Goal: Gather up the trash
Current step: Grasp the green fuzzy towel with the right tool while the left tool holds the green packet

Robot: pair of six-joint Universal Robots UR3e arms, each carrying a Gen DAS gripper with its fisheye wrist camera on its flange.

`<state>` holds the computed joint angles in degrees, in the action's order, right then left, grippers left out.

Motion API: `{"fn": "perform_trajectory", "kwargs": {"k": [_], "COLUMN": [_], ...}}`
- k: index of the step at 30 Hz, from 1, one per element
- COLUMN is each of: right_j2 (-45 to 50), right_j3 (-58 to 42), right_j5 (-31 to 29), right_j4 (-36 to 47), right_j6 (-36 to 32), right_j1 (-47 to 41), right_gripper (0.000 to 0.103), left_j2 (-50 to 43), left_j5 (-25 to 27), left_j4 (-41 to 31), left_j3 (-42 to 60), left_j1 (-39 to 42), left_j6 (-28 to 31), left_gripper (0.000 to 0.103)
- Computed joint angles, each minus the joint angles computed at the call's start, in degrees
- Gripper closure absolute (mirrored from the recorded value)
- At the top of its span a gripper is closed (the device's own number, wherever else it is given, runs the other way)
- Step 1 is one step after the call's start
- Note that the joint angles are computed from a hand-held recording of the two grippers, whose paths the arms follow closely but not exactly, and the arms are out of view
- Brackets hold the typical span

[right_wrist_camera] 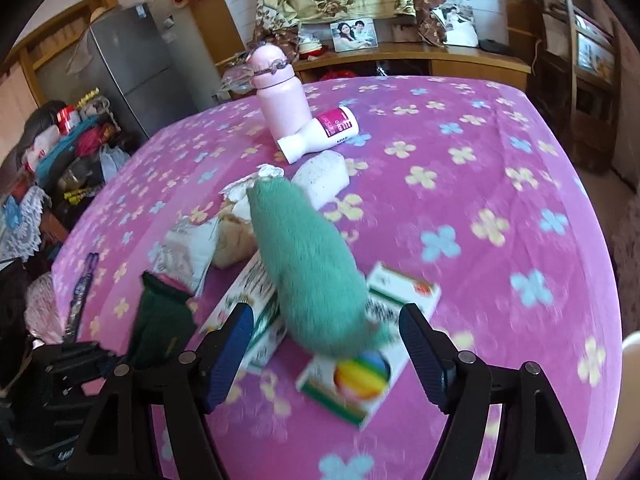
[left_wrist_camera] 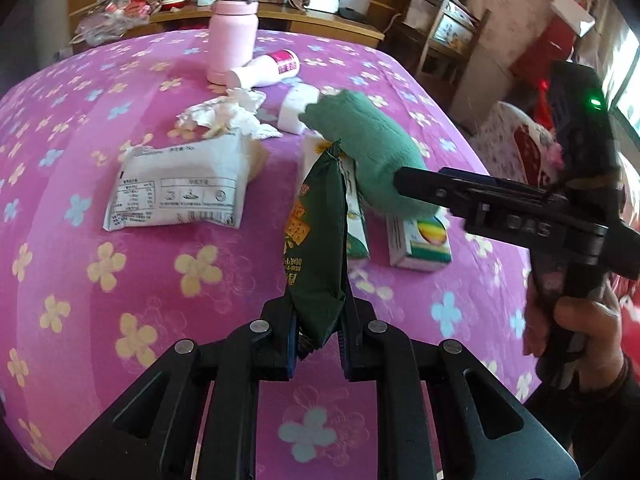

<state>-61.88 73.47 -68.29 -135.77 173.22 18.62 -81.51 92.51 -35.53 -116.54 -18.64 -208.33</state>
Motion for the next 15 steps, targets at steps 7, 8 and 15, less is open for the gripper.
{"fn": "perform_trajectory", "kwargs": {"k": [7,8,15], "right_j2": [7.70,7.59,-0.91], "right_j3": [-9.69,-9.06,2.78], "right_j5": [1.28,1.68,4.85], "right_j4": [4.17,3.47,-3.37], "right_j6": [0.85,1.07,0.94], "right_j1": [0.86,0.77,-1.59], "right_gripper": [0.056,0.058,0.061], "left_j2": [-1.12,-1.23,-2.20], "left_j5": [-0.60,-0.51,1.06], "left_j4": [1.32,1.38,1.25], "left_j3": [0.34,0.43,2.03], "left_j1": [1.16,1.10,-0.80], "left_j6": [-0.19,-0.28,-1.96], "left_gripper": [0.090,0.090,0.090]}}
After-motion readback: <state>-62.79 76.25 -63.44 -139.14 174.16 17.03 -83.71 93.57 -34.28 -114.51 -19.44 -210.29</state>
